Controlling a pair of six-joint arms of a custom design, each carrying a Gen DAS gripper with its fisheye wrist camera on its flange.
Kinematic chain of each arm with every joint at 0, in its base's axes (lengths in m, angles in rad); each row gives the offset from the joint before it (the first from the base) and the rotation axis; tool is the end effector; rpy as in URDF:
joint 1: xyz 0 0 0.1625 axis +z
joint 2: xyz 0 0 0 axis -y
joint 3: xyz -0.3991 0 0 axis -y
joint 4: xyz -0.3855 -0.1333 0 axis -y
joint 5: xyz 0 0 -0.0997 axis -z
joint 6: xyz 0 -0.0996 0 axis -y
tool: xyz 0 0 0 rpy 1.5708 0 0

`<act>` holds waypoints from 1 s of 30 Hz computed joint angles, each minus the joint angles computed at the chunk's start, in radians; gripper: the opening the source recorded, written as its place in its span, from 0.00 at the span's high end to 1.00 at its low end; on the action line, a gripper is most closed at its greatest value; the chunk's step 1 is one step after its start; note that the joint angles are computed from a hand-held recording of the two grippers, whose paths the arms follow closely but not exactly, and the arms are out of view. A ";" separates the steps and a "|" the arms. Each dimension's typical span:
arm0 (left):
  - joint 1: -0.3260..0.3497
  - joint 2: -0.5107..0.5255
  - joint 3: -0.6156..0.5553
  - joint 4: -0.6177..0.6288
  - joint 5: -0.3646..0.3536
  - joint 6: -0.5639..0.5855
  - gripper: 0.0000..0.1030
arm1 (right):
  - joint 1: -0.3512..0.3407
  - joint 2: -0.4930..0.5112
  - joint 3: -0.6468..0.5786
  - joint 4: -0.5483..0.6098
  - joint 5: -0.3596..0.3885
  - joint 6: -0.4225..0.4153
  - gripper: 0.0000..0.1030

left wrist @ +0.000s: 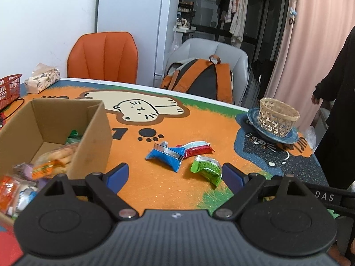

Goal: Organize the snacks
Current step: 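Move both tools back toward the remaining snacks, then grasp the small peanut snack stick with the right gripper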

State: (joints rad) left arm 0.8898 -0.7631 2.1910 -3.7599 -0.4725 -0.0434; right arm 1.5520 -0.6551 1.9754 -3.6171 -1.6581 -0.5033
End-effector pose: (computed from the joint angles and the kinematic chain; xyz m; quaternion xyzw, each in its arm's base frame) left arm -0.1088 -0.4869 0.0927 0.0641 0.8128 -0.4680 0.3409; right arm 0.1142 -0.5547 0.0242 0.2090 -0.9104 0.3322 0.1310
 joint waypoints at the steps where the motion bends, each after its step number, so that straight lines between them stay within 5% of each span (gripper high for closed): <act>1: 0.005 0.005 -0.011 0.010 -0.002 0.000 0.13 | -0.003 0.002 -0.009 0.010 0.000 -0.001 0.34; 16: 0.086 0.116 -0.186 0.116 -0.019 0.038 0.13 | -0.037 0.058 -0.080 0.048 0.003 -0.038 0.45; 23: 0.116 0.154 -0.254 0.166 -0.019 0.040 0.13 | -0.041 0.054 -0.078 0.063 0.008 -0.042 0.79; 30: 0.136 0.161 -0.307 0.272 -0.027 -0.016 0.13 | -0.043 0.046 -0.071 0.070 0.015 -0.028 0.80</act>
